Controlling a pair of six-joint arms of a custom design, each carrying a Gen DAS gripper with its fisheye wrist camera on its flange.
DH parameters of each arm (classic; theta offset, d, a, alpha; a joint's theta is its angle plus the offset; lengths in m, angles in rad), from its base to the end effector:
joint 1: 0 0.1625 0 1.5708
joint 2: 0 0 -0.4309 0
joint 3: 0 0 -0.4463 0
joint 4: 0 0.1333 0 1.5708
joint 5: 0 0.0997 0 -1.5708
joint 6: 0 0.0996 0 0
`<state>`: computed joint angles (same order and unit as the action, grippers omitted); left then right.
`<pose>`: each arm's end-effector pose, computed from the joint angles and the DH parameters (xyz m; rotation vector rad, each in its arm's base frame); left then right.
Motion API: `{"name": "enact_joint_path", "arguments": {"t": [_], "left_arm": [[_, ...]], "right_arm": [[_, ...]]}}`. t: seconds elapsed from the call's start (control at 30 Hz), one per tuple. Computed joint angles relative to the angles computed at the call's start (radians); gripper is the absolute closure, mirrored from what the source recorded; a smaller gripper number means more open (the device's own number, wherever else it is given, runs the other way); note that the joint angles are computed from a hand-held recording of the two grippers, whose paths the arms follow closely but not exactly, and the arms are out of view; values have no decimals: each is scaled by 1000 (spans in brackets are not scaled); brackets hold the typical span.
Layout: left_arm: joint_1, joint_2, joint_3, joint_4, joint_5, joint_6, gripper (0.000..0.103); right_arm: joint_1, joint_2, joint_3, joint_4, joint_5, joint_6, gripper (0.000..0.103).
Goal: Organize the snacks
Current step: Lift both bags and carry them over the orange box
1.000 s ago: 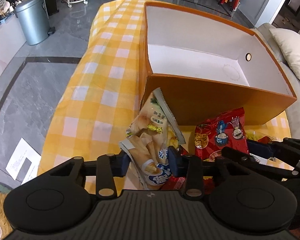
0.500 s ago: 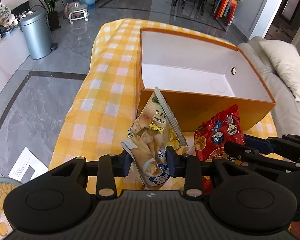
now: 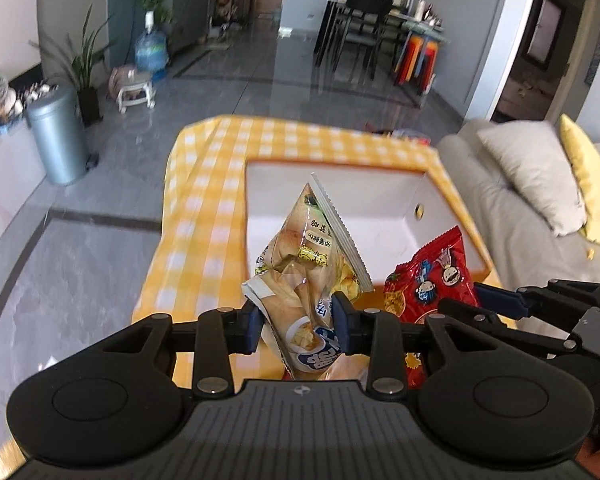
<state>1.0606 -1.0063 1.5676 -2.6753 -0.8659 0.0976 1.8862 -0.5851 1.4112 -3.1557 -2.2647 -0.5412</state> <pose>-0.1853 -0.7362 0.2756 0.4900 2.3948 -0.8460 0.3102 -0.7263 0.0854 0.6421 -2.1906 0.8031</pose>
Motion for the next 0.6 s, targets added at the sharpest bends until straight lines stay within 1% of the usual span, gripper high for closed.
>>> {"name": "enact_joint_path", "arguments": {"t": [0.13, 0.27, 0.4, 0.47, 0.6], "left_arm": [[-4, 48, -73, -23, 3, 55, 63], [0, 102, -152, -32, 0, 107, 63], [9, 162, -238, -3, 4, 139, 63], [17, 189, -280, 23, 0, 149, 63], [31, 244, -357, 88, 5, 154, 63]], "right_arm": [[6, 16, -61, -22, 8, -46, 82], [6, 45, -144, -14, 24, -74, 82], [-1, 98, -251, 3, 29, -108, 82], [-8, 121, -299, 25, 31, -109, 82], [-27, 173, -394, 106, 36, -72, 82]]}}
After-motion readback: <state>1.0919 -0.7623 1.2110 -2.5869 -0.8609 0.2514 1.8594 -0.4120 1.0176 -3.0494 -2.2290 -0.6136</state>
